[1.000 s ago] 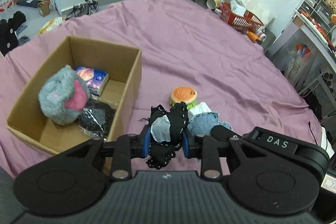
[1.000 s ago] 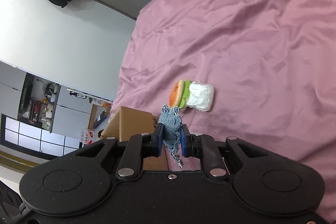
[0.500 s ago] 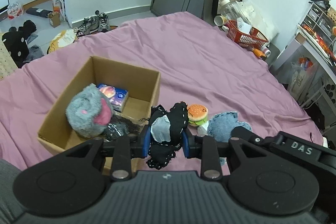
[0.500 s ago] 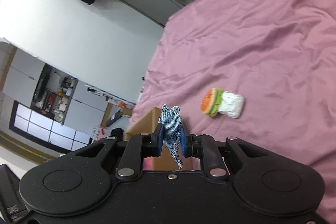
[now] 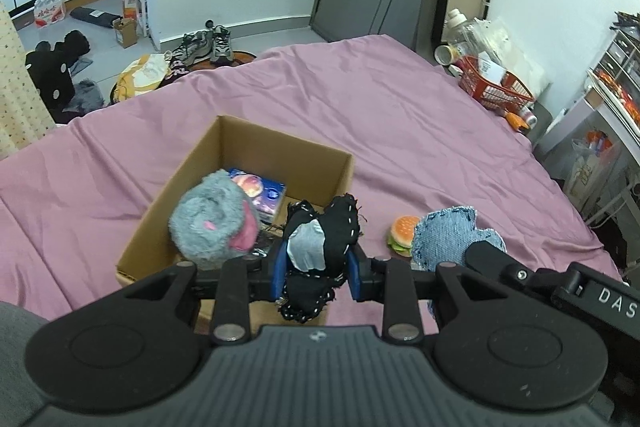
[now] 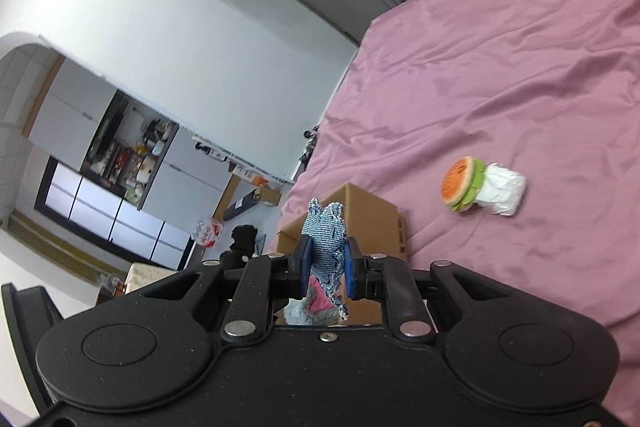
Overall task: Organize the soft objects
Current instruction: 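Lift both patches and carry them over the cardboard box, then open both grippers to drop the two heart patches into the box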
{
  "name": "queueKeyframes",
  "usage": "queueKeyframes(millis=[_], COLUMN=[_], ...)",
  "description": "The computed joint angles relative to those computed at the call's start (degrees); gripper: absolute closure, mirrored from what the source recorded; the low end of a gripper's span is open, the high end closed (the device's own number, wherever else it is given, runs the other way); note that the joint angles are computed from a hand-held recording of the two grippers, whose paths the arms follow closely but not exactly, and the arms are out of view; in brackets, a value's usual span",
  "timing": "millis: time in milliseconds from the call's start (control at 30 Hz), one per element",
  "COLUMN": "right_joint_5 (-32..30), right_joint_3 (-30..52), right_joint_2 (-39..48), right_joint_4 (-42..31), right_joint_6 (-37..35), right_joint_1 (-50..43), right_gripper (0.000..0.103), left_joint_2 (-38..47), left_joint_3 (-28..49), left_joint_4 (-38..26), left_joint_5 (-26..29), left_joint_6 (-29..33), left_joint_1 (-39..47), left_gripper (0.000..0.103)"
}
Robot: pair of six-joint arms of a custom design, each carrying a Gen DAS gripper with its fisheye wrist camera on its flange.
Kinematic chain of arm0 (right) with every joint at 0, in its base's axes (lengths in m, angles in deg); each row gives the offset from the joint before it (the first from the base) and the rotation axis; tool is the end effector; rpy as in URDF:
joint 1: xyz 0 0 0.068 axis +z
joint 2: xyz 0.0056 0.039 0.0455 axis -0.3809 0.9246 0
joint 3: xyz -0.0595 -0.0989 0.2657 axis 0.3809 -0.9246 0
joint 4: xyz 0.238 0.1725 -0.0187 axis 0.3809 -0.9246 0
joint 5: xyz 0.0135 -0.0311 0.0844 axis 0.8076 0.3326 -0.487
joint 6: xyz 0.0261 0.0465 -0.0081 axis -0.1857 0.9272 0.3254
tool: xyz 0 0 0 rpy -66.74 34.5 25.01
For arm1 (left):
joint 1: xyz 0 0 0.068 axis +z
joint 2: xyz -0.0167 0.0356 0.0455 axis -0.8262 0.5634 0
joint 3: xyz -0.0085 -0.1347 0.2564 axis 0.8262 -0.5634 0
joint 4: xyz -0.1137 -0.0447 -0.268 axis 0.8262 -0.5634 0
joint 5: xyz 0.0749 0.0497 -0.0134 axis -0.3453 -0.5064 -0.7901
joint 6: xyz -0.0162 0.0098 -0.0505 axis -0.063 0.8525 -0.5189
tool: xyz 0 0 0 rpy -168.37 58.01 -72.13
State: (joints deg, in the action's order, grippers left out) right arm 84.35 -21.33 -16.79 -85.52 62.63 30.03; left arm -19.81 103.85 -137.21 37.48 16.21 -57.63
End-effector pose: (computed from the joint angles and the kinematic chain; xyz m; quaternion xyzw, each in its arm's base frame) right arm 0.1496 0.1782 0.2471 0.1896 0.8356 0.3756 0.3532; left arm 0.1710 -0.0092 0.2944 -0.0791 0.9395 -0.0874 0.3218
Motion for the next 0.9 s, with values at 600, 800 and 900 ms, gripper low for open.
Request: queueKeyframes(millis=[600,800,900], right_joint_5=[-1.76,-3.16,-4.89], right_joint_3=[7.07,10.18,10.93], right_joint_2=[13.84,17.79,19.34], right_joint_4=[4.34,3.33,3.67], right_joint_6=[-4.16,-5.13,-5.64], right_joint_1=[4.13,5.22,5.19], right_gripper=[0.086,0.086,0.082], left_joint_2=[7.6,12.13,12.98], left_joint_3=[-0.46,1.35,2.18], left_joint_4=[0.99,-0.48,-0.56], left_joint_5=[12.7,16.24,16.77], left_joint_6=[13.28,15.61,16.9], left_joint_1=[23.6,28.89,30.31], left_gripper=[0.073,0.068,0.067])
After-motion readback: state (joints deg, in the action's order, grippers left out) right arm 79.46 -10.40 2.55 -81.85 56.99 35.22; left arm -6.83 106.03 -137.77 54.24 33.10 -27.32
